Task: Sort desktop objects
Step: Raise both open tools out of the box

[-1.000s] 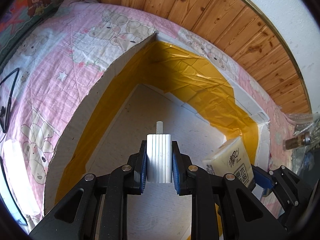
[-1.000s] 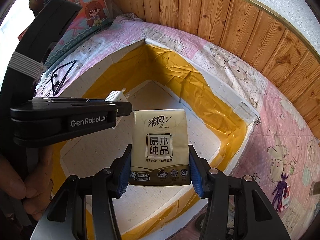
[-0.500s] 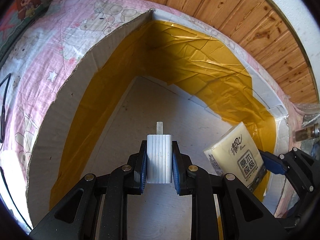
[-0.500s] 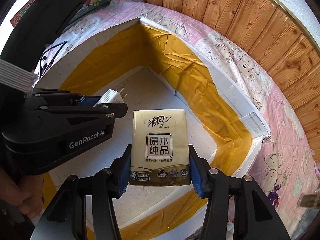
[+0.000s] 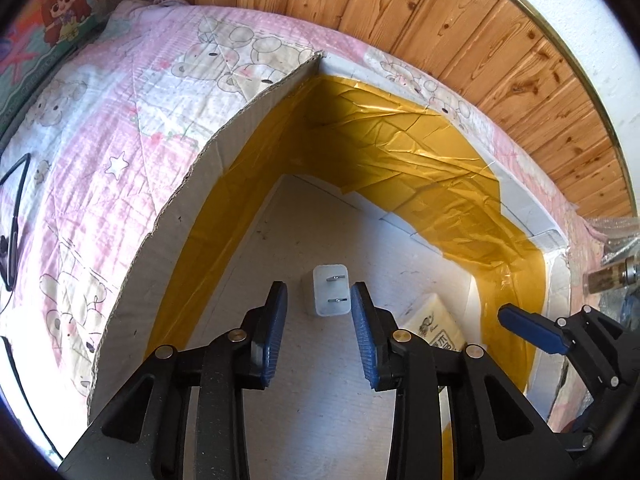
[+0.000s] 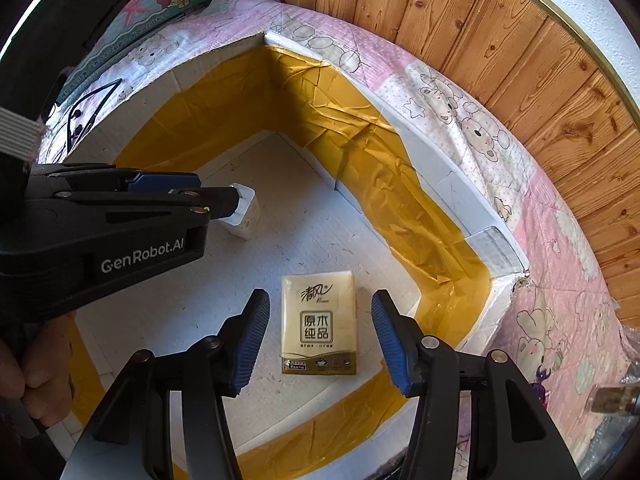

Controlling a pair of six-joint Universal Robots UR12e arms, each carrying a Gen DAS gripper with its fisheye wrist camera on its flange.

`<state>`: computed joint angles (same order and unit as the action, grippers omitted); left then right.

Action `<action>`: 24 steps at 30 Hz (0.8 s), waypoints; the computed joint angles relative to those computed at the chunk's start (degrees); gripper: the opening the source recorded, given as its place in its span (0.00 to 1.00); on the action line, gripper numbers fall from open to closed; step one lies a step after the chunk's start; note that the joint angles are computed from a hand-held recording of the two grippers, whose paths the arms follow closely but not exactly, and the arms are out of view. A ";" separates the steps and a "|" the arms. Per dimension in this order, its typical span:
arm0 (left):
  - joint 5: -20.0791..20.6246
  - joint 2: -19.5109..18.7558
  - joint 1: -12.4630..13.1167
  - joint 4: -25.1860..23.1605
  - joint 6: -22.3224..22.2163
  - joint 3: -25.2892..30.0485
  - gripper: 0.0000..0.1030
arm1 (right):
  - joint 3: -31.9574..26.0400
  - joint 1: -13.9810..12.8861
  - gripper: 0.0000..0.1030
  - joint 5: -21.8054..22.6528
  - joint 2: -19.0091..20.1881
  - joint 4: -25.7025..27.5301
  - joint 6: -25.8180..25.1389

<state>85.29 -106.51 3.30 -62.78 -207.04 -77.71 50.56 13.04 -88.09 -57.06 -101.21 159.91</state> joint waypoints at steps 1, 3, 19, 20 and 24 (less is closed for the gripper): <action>-0.07 -0.04 -0.12 0.22 -0.09 0.08 0.34 | 0.09 0.04 0.53 -0.07 -0.13 0.05 -0.01; -0.05 0.21 -0.22 0.56 -0.28 0.02 0.34 | 0.43 0.10 0.53 -0.21 -0.51 0.14 -0.15; 1.85 6.04 -1.86 6.55 -0.67 -4.26 0.35 | 5.82 0.62 0.54 -0.29 -6.57 -2.30 -2.97; 2.11 6.58 -2.03 7.15 -1.00 -4.81 0.35 | 6.27 0.63 0.54 -0.09 -7.06 -2.53 -3.07; 3.45 8.09 -3.02 8.69 -1.05 -6.36 0.36 | 8.43 0.89 0.54 0.22 -9.17 -3.91 -4.13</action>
<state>88.74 -98.42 0.28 -54.09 -208.08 -84.08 58.99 13.93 -87.87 -66.23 -105.12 155.78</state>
